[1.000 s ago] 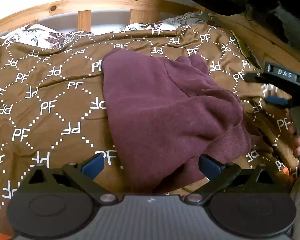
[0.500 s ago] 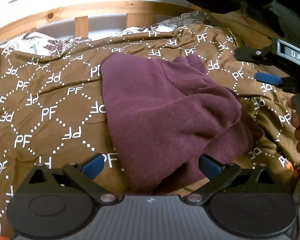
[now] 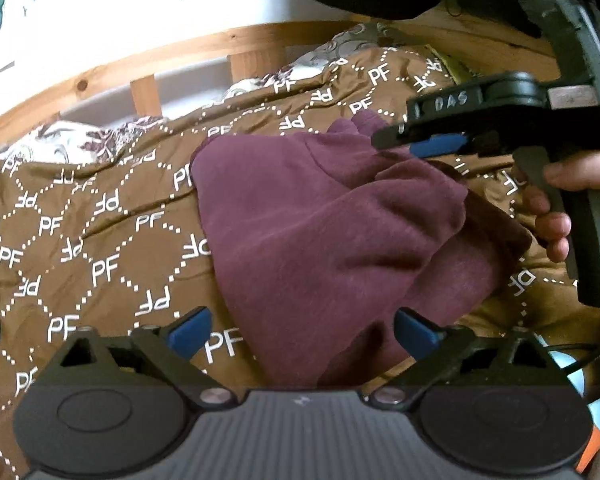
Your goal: Fold small clothes
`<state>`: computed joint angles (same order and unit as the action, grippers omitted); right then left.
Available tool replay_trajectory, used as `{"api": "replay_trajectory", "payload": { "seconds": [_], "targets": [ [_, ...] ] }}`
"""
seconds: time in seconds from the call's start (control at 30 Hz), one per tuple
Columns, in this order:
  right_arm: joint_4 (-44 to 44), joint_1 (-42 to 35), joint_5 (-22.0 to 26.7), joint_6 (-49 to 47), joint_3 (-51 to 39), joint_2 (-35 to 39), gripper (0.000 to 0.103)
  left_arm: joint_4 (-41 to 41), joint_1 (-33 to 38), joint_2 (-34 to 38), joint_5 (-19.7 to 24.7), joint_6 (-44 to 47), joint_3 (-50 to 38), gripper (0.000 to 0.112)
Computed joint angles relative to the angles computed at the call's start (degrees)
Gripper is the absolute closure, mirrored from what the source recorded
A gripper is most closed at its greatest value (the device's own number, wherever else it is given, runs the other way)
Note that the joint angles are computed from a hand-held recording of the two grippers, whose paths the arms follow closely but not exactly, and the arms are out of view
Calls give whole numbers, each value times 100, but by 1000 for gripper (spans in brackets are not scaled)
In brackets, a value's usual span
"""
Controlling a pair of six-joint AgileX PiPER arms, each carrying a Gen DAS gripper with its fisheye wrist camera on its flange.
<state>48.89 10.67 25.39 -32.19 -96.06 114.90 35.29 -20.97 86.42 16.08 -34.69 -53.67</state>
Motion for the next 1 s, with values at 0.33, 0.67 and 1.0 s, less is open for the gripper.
{"api": "replay_trajectory", "payload": {
  "seconds": [0.33,0.67,1.0],
  "targets": [
    [-206,91,-72,-242,215,-136,58,1916,-288,-173,-228,-1378,325,44],
    [-668,43,368,385,-102,97,65,1492,-182,-162,-352,-1081,332,60],
    [399,282,-877,-1277,805,-533,95,2096,-14,-369,-1042,-1762,567,92]
  ]
}}
